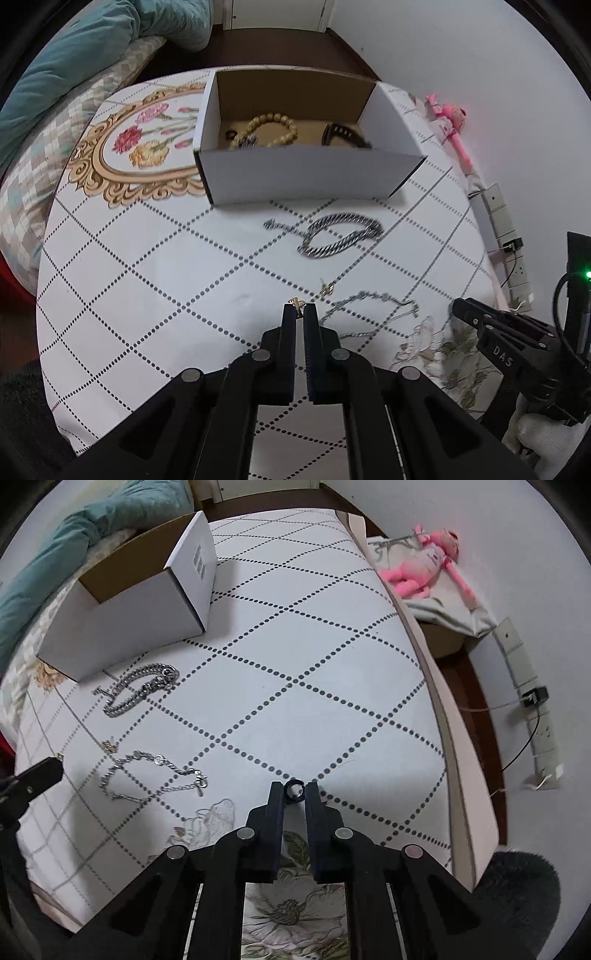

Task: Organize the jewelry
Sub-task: 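Carry both held items to the box and open both grippers inside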

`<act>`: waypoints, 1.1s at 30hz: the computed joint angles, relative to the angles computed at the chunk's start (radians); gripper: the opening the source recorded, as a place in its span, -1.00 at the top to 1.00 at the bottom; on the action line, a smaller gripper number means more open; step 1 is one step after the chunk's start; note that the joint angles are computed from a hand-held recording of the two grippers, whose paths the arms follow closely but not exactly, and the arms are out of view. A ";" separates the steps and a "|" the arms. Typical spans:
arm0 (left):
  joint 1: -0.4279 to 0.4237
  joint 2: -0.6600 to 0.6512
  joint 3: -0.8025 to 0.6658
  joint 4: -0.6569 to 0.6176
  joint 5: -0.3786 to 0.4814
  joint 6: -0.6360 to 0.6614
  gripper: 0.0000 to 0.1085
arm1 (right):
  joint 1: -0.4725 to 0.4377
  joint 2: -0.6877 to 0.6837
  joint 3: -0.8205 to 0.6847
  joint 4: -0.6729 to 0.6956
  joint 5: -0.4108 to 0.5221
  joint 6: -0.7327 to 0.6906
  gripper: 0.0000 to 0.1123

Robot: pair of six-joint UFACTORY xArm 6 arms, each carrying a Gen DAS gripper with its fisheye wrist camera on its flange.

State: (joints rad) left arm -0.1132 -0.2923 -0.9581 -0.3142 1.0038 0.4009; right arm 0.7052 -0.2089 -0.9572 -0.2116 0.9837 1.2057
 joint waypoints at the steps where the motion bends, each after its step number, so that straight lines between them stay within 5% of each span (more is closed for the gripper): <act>1: 0.003 0.002 -0.017 -0.013 0.013 0.004 0.97 | -0.007 -0.013 0.002 0.005 -0.013 0.002 0.79; 7: 0.031 0.092 -0.235 -0.117 0.100 0.024 0.97 | -0.052 -0.018 -0.130 -0.005 -0.068 -0.052 0.79; 12: 0.035 0.282 -0.505 -0.141 0.127 0.009 0.97 | -0.124 0.164 -0.385 0.062 -0.108 -0.231 0.79; 19: 0.032 0.539 -0.786 -0.068 0.206 -0.052 0.97 | -0.186 0.476 -0.759 0.180 0.007 -0.454 0.80; 25: 0.027 0.644 -0.899 0.030 0.280 -0.139 0.87 | -0.216 0.602 -0.914 0.250 0.117 -0.536 0.90; 28: 0.017 0.636 -0.879 0.095 0.252 -0.161 0.51 | -0.222 0.611 -0.924 0.248 0.131 -0.538 0.82; 30: 0.015 0.611 -0.836 0.119 0.201 -0.165 -0.16 | -0.220 0.605 -0.925 0.219 0.144 -0.529 0.63; 33: 0.011 0.577 -0.777 0.158 0.135 -0.171 -0.22 | -0.207 0.596 -0.933 0.147 0.178 -0.498 0.32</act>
